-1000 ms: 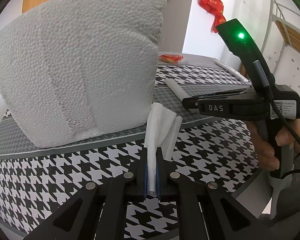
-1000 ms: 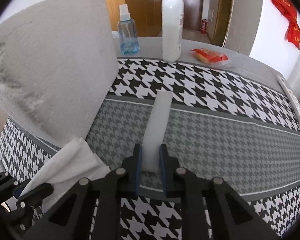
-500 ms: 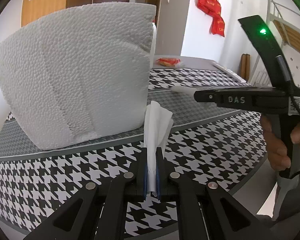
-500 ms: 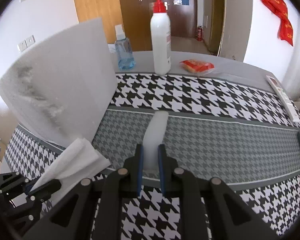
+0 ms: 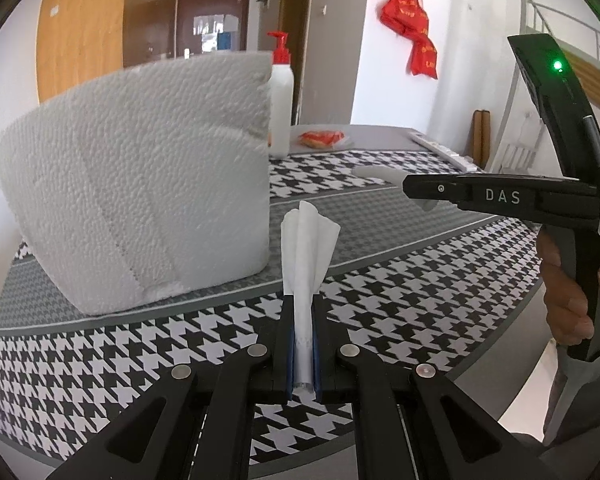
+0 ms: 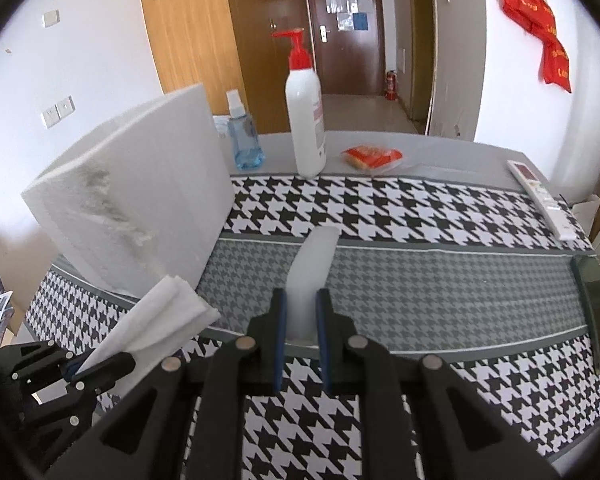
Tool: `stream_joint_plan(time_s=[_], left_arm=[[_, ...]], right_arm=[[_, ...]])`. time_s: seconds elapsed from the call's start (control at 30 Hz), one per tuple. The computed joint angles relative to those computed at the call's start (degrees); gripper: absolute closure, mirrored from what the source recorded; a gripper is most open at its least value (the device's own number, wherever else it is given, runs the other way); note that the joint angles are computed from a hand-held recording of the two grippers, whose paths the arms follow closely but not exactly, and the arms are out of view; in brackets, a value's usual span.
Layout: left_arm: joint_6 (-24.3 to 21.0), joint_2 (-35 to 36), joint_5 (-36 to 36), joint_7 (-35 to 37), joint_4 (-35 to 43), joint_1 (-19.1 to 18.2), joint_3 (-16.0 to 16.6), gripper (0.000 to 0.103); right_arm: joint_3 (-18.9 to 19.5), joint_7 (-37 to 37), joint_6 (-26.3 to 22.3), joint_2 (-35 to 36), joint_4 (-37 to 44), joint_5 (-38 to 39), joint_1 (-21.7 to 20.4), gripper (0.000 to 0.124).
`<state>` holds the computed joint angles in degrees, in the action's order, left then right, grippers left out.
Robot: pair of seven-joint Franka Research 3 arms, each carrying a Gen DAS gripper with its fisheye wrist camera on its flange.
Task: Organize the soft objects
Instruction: 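Carry the white cloth and foam strip over the white foam box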
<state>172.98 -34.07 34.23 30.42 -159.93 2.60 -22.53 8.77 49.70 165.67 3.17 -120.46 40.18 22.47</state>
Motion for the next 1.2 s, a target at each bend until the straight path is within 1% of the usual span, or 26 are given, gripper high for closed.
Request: stream_joint_plan(time_s=[0.07, 0.2, 0.27, 0.4, 0.57, 0.73, 0.87, 1.03, 1.13, 1.2], left_arm=[[-0.86, -0.69, 0.36, -0.10, 0.34, 0.21, -0.56, 0.096], [-1.15, -1.96, 0.99, 0.51, 0.58, -0.15, -0.09, 0.096], [-1.86, -1.74, 1.57, 0.41, 1.72, 0.63, -0.93, 0.096], [-2.53, -2.11, 2.42, 1.02, 2.81, 0.45, -0.42, 0.096], [-2.62, -3.04, 3.85, 1.09, 4.23, 1.48, -0.73, 0.096], [-3.02, -4.88, 5.67, -0.45, 5.60, 3.98, -2.10, 0.096], [-1.97, -6.04, 6.93, -1.70, 6.30, 5.73, -2.54, 0.096], [-0.45, -7.21, 7.99, -2.56, 7.38, 7.59, -3.80, 0.096], [-1.52, -7.64, 8.28, -3.57, 8.30, 9.36, -5.35, 0.096], [-1.94, -7.44, 8.55, -4.03, 8.79, 9.73, -5.41, 0.096]], right_arm=[[0.15, -1.78, 0.41, -0.74, -0.50, 1.77, -0.08, 0.106], [-0.17, -3.74, 1.19, -2.81, -1.84, 4.53, 0.25, 0.106], [-0.43, -4.86, 1.75, -3.71, -2.34, 6.12, 0.59, 0.106], [-0.88, -7.08, 2.74, -4.68, -2.54, 8.71, 1.41, 0.106], [-1.33, -9.92, 4.34, -5.47, -2.53, 11.69, 2.40, 0.106], [-1.85, -15.56, 4.80, -6.48, -1.96, 17.72, 3.40, 0.106], [-2.16, -20.63, 4.95, -7.00, -1.11, 23.02, 4.07, 0.106], [-2.13, -23.52, 5.58, -7.39, -0.59, 25.94, 4.41, 0.106], [-2.18, -25.11, 5.71, -7.88, -0.57, 27.50, 4.68, 0.106], [-2.27, -26.64, 5.78, -8.16, -0.41, 28.86, 4.94, 0.106]])
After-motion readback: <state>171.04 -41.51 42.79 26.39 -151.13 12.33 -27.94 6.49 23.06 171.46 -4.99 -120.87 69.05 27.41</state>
